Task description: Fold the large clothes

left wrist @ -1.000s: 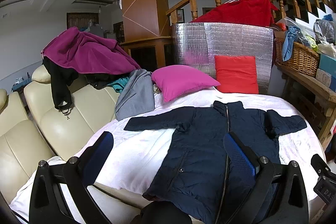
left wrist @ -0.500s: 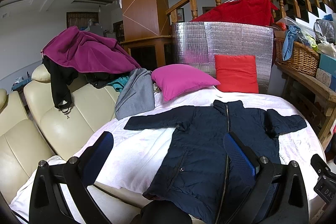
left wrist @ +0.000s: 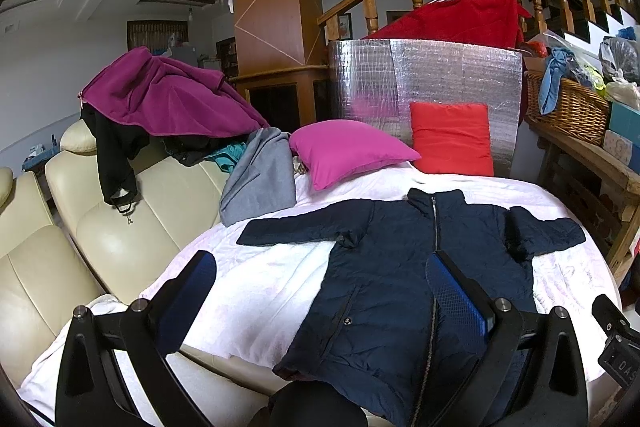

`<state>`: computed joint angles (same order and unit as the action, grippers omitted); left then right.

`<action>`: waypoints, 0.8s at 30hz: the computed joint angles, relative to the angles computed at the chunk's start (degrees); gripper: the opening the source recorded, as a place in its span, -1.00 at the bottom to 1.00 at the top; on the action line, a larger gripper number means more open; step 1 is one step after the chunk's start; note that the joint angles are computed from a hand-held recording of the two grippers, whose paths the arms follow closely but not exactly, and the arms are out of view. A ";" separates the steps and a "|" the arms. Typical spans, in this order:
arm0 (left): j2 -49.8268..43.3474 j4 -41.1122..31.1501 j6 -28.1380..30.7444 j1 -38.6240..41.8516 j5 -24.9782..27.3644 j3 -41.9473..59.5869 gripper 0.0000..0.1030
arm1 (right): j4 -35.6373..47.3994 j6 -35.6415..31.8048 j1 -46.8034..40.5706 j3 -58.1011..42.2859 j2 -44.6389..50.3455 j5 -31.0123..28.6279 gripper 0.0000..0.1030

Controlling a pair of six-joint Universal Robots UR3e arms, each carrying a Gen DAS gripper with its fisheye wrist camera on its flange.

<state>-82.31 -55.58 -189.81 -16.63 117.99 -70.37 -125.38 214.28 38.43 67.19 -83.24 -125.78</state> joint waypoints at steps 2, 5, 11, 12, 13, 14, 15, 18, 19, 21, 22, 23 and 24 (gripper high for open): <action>-0.12 -0.22 0.00 0.14 -0.14 0.19 1.00 | -0.51 -0.05 0.01 0.34 -0.05 -0.02 1.00; 0.06 -0.21 0.06 0.25 -0.25 0.00 1.00 | -0.23 0.23 -0.05 0.35 -0.11 0.16 1.00; 0.00 0.46 0.43 1.27 -1.60 -1.24 1.00 | 0.55 -1.26 -1.48 0.16 0.08 0.55 1.00; -0.22 0.43 0.53 1.78 -2.42 -1.27 1.00 | -0.04 -1.95 -2.39 0.60 -0.17 0.95 1.00; -0.68 0.39 0.60 2.53 -3.73 -1.18 1.00 | -1.40 -2.60 -3.32 1.67 -0.70 1.58 1.00; -1.18 0.29 0.69 3.27 -5.08 -1.05 1.00 | -4.26 -3.40 -4.31 3.50 -1.33 1.99 1.00; -2.50 -0.55 0.81 4.35 -7.13 -0.06 1.00 | -5.52 -3.87 -5.75 4.59 -2.00 2.77 1.00; -7.80 -2.29 0.80 5.47 -9.82 3.64 1.00 | -2.56 -5.15 -11.28 4.73 -3.96 6.84 1.00; -9.81 -2.65 0.75 5.34 -9.70 5.03 1.00 | -3.38 -5.60 -13.51 6.00 -4.97 8.69 1.00; -14.28 -3.16 0.44 4.43 -8.72 8.13 1.00 | -5.11 -6.11 -17.67 8.38 -6.57 12.02 1.00; -16.08 -3.15 0.26 3.97 -8.23 9.37 1.00 | -7.25 -6.26 -19.25 10.04 -7.12 13.44 1.00; -17.75 -3.29 0.09 3.65 -7.95 10.71 1.00 | -8.77 -6.53 -21.42 11.30 -7.46 15.68 1.00; -19.76 -3.49 -0.10 3.42 -7.93 12.46 1.00 | -10.24 -7.01 -23.29 12.38 -7.67 17.74 1.00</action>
<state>-102.07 -59.07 -189.91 -13.21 110.06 -57.91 -135.62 207.27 15.13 79.56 -90.90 -108.04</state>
